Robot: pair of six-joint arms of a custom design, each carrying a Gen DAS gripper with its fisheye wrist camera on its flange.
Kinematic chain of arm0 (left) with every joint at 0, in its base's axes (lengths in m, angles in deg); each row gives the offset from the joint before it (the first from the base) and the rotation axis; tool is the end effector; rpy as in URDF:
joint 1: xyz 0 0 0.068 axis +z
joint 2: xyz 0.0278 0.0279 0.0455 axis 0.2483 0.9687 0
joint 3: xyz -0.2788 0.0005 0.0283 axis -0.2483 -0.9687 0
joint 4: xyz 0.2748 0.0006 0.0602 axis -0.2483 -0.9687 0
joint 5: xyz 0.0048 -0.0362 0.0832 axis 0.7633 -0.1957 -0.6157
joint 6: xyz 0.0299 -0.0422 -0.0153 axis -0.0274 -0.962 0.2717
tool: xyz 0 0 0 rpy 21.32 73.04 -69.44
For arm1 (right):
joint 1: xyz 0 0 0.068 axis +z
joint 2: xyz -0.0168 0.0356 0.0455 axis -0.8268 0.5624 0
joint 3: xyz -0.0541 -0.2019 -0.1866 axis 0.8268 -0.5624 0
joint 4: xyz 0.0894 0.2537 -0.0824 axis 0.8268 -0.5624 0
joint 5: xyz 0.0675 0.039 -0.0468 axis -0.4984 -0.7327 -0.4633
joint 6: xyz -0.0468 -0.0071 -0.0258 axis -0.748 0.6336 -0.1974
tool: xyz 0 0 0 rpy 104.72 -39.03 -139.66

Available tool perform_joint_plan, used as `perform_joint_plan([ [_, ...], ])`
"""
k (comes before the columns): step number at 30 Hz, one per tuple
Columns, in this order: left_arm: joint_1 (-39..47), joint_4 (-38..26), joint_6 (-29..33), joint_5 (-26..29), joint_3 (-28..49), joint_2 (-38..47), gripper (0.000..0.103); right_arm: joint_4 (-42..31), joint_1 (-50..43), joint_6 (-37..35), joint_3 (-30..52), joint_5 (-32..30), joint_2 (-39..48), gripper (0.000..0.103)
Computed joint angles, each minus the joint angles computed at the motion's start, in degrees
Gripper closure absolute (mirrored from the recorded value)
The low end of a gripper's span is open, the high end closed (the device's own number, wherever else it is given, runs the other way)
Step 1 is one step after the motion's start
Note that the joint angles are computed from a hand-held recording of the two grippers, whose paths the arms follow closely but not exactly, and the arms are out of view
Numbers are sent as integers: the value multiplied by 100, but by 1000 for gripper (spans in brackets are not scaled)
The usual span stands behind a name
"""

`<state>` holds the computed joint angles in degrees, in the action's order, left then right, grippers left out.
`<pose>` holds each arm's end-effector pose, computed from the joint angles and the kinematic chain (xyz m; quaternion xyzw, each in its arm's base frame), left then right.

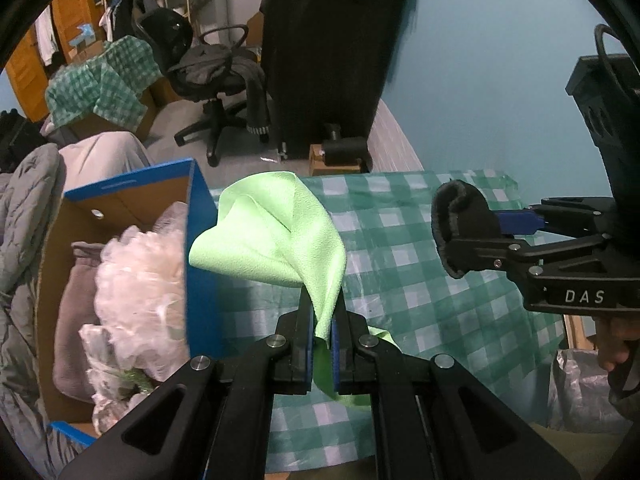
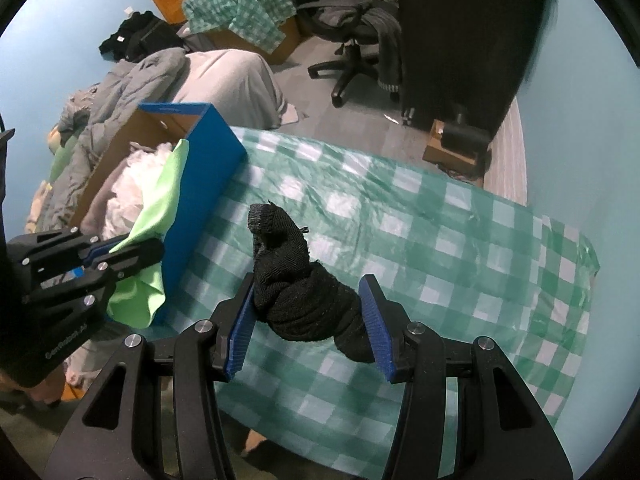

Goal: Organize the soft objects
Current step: 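Carry the green cloth and black sock toward the box with both tools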

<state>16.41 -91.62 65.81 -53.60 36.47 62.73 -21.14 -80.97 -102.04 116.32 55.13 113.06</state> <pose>0.2310 -0.0017 0.2042 0.1961 0.9485 -0.0922 0.2309 0.1939 -0.0765 0.1952 -0.0901 0.9741 0.1244 0.1661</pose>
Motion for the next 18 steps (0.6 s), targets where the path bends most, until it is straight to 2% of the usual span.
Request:
perform_joint_plan([
  [10, 952, -497, 478, 432, 342, -91, 97, -194, 898, 821, 169, -106, -481, 53],
  [18, 1744, -604, 966, 614, 691, 184, 97, 134, 1997, 1703, 275, 18, -461, 53],
])
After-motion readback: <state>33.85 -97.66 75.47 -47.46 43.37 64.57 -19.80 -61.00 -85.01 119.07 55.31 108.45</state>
